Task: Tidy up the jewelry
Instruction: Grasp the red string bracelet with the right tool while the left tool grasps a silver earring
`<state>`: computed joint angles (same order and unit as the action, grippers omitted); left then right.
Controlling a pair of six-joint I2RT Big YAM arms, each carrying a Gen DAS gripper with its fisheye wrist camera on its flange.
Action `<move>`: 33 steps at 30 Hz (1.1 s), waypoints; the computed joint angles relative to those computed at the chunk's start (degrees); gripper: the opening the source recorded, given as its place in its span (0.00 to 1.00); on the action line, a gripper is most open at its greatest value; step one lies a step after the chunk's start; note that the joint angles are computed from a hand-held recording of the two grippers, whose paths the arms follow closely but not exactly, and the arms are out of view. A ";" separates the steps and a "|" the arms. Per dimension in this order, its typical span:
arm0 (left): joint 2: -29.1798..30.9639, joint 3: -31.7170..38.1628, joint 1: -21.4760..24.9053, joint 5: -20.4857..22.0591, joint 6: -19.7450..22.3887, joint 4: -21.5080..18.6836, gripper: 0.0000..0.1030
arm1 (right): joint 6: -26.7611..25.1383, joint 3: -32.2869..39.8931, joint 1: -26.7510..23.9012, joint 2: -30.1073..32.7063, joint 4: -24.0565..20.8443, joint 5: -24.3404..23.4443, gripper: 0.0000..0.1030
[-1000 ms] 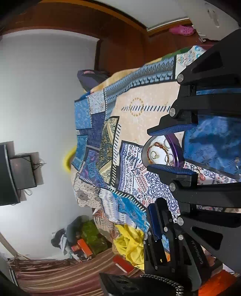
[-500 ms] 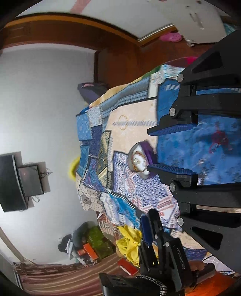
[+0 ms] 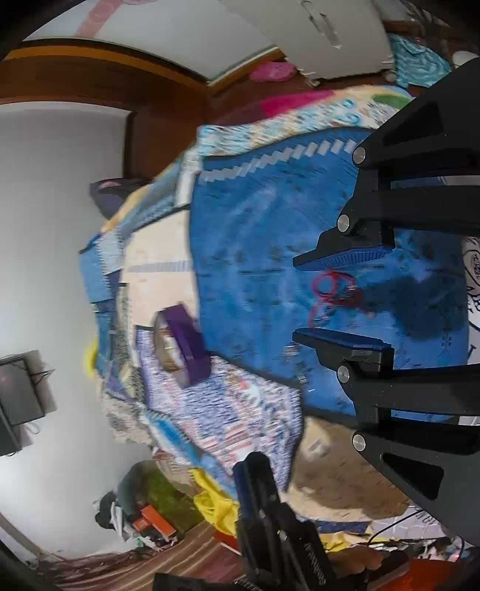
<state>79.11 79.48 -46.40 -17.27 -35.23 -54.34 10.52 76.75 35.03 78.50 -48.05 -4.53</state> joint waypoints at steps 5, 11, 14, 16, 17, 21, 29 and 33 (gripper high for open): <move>0.95 -0.36 -0.15 2.20 -0.68 -0.13 0.27 | 0.26 -1.90 -0.02 0.75 -0.93 -1.16 0.28; 3.07 1.14 -0.36 4.06 0.61 -0.32 0.27 | 0.28 -3.98 0.02 -0.30 2.06 -0.88 0.28; 4.44 2.42 -0.23 5.05 1.13 -0.23 0.27 | -0.72 -4.79 0.48 -0.46 3.97 0.33 0.28; 5.56 3.49 -0.16 5.74 1.71 -0.12 0.27 | -1.96 -5.27 0.98 -0.52 4.94 1.51 0.28; 6.00 3.89 -0.05 6.06 2.01 -0.06 0.27 | -2.32 -5.53 1.08 -0.65 5.35 1.81 0.28; 8.31 5.96 0.31 7.58 3.43 -0.30 0.27 | -3.02 -5.91 0.64 -0.73 6.02 2.35 0.09; 11.62 8.29 0.59 9.00 5.90 -0.29 0.27 | -1.63 -5.72 -0.67 -0.98 6.81 -0.68 0.07; 12.30 8.42 0.52 8.37 6.19 0.28 0.27 | -1.20 -5.50 -0.84 -1.11 7.27 -1.14 0.07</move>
